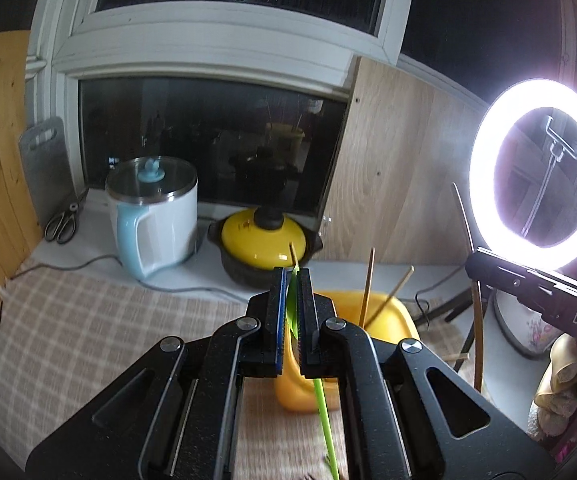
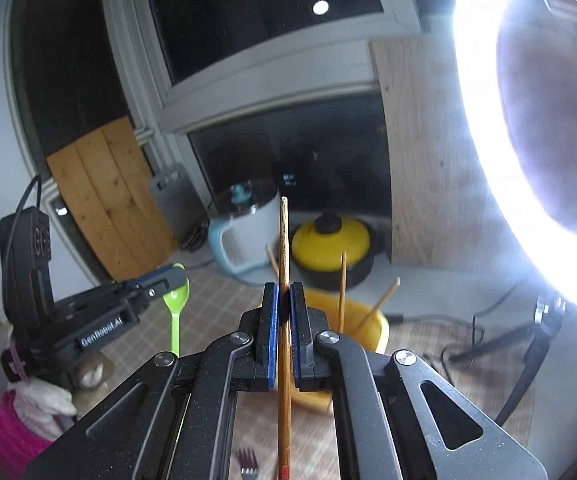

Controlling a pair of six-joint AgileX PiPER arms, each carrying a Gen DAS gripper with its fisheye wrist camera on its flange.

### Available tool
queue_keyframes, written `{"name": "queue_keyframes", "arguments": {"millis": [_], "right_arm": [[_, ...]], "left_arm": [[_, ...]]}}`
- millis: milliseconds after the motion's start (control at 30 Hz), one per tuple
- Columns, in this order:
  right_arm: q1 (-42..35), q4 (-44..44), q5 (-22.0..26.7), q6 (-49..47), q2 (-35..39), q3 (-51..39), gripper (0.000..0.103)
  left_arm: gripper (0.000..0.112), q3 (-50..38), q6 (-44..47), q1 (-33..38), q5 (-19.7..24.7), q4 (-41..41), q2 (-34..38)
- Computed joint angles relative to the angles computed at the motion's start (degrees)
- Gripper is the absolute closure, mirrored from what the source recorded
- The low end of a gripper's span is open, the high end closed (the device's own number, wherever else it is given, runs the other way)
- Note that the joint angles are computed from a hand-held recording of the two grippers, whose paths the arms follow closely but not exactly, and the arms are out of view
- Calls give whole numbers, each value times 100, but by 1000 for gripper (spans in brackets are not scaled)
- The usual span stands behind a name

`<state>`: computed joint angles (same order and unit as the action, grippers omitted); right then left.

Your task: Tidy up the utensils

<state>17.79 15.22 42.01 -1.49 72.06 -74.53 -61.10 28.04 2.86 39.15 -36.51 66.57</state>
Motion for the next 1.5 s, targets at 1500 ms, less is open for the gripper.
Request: {"name": "queue_keyframes", "arguments": {"millis": [1500], "right_arm": [[-243,-592,-1186,79,1510,-748,99]], "left_arm": [[110,-1140,-1114,-926,-1163,1044,1671]]}}
